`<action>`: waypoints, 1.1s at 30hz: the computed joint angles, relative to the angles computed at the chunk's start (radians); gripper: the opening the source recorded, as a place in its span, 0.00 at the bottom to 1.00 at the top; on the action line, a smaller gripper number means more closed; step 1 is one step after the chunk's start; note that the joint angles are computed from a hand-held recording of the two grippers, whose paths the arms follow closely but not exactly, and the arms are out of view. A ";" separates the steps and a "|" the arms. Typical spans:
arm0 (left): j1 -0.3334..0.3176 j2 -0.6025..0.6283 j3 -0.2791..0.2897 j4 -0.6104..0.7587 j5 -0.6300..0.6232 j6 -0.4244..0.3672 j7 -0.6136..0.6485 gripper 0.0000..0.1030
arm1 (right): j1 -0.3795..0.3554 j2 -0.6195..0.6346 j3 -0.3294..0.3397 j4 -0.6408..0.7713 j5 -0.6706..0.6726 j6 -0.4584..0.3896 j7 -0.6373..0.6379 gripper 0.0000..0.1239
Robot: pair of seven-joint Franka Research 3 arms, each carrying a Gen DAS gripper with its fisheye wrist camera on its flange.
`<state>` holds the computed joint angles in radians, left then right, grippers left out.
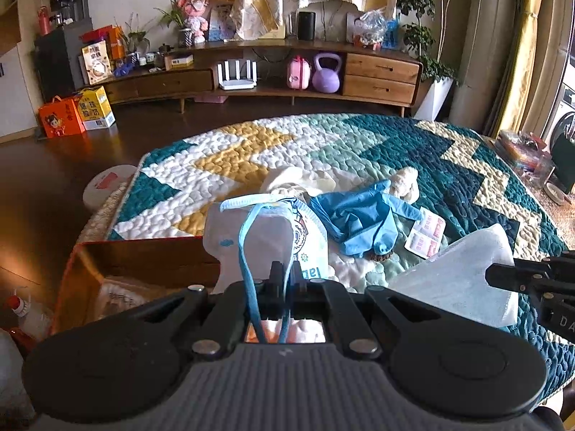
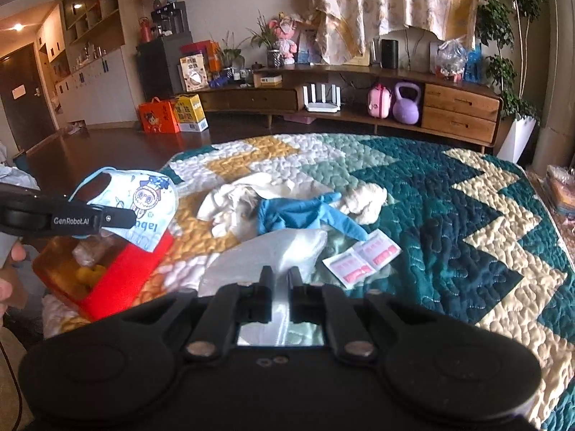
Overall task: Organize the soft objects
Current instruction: 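Carry the bib and mask sheet into the red tin and open both tools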
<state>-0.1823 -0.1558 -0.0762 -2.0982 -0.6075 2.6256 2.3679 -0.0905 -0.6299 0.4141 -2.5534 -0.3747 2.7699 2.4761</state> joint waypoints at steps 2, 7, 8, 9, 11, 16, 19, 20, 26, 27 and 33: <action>0.002 -0.014 0.009 -0.002 -0.013 -0.011 0.013 0.03 | 0.010 -0.004 -0.002 0.007 0.009 0.004 0.003 0.06; 0.010 -0.044 0.029 -0.012 -0.012 -0.018 0.018 0.03 | 0.011 -0.002 0.018 0.035 0.006 0.012 0.005 0.06; 0.012 -0.047 0.032 -0.013 -0.008 -0.019 0.015 0.03 | 0.010 0.004 0.023 0.044 0.004 0.014 0.006 0.06; 0.014 -0.051 0.037 -0.013 -0.007 -0.021 0.014 0.03 | 0.009 0.010 0.028 0.052 0.003 0.014 0.007 0.06; 0.019 -0.054 0.045 -0.012 -0.005 -0.024 0.013 0.03 | 0.004 0.025 0.042 0.073 -0.006 0.017 0.013 0.06; 0.033 -0.059 0.065 -0.004 -0.006 -0.023 0.020 0.03 | -0.010 0.074 0.065 0.123 -0.036 0.038 0.037 0.06; 0.044 -0.055 0.076 0.008 -0.015 -0.023 0.026 0.03 | -0.019 0.115 0.080 0.163 -0.064 0.050 0.058 0.06; 0.048 -0.053 0.079 0.013 -0.017 -0.024 0.028 0.03 | -0.020 0.134 0.084 0.180 -0.075 0.054 0.065 0.06; 0.079 -0.035 0.088 0.038 -0.026 -0.030 0.033 0.03 | 0.006 0.233 0.081 0.270 -0.155 0.050 0.102 0.06; 0.084 -0.033 0.088 0.041 -0.026 -0.031 0.034 0.03 | 0.012 0.251 0.081 0.287 -0.176 0.044 0.112 0.06; 0.122 -0.003 0.092 0.070 -0.029 -0.057 0.050 0.03 | 0.070 0.361 0.057 0.379 -0.261 0.014 0.155 0.06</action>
